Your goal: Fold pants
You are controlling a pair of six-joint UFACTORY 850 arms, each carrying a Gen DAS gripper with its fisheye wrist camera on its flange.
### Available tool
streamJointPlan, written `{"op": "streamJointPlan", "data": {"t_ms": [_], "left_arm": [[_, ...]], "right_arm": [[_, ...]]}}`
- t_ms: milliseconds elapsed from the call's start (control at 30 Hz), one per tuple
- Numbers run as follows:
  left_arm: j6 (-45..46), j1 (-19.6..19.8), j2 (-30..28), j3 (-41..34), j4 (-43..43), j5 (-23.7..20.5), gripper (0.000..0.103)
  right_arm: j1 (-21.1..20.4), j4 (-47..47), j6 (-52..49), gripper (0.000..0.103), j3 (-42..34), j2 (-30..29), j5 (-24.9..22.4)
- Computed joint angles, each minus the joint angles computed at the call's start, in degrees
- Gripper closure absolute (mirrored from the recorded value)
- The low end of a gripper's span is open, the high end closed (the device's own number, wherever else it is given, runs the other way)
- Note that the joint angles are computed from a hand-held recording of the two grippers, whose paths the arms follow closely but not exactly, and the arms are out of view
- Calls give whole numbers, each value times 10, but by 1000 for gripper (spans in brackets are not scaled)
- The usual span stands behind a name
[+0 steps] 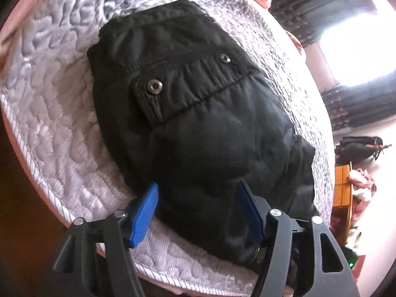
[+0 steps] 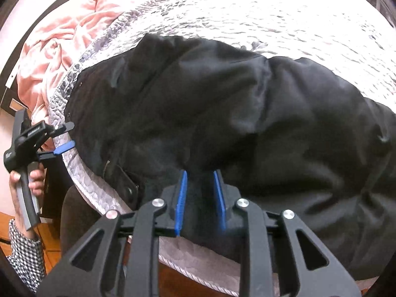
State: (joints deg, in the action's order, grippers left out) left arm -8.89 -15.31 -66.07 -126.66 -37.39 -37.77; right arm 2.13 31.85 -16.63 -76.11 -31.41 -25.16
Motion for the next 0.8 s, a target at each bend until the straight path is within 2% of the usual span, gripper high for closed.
{"op": "streamJointPlan", "data": {"t_ms": [67, 133, 200, 367, 500, 567, 600, 633, 800], "left_arm": [[-5, 1, -3, -4, -2, 6, 56], [-8, 6, -4, -4, 2, 10, 90], [-5, 9, 3, 11, -9, 27, 103], [17, 1, 49, 86, -16, 81, 103], [42, 5, 63, 112, -29, 93, 101], [57, 15, 61, 114, -57, 86, 87], [69, 19, 57, 109, -73, 77, 67], [69, 22, 49, 100, -79, 71, 56], [52, 32, 10, 43, -99, 40, 55]], "right_arm": [[2, -11, 9, 80, -5, -5, -1], [4, -16, 13, 80, -8, -10, 0], [5, -26, 23, 81, -9, -12, 1], [4, -25, 22, 81, -8, -13, -1], [5, -28, 22, 78, -10, -12, -2], [7, -36, 26, 77, -10, -12, 0], [8, -38, 27, 76, -11, -12, 0], [9, -41, 29, 76, -12, -13, 0], [9, -38, 29, 77, -15, -17, -1]]}}
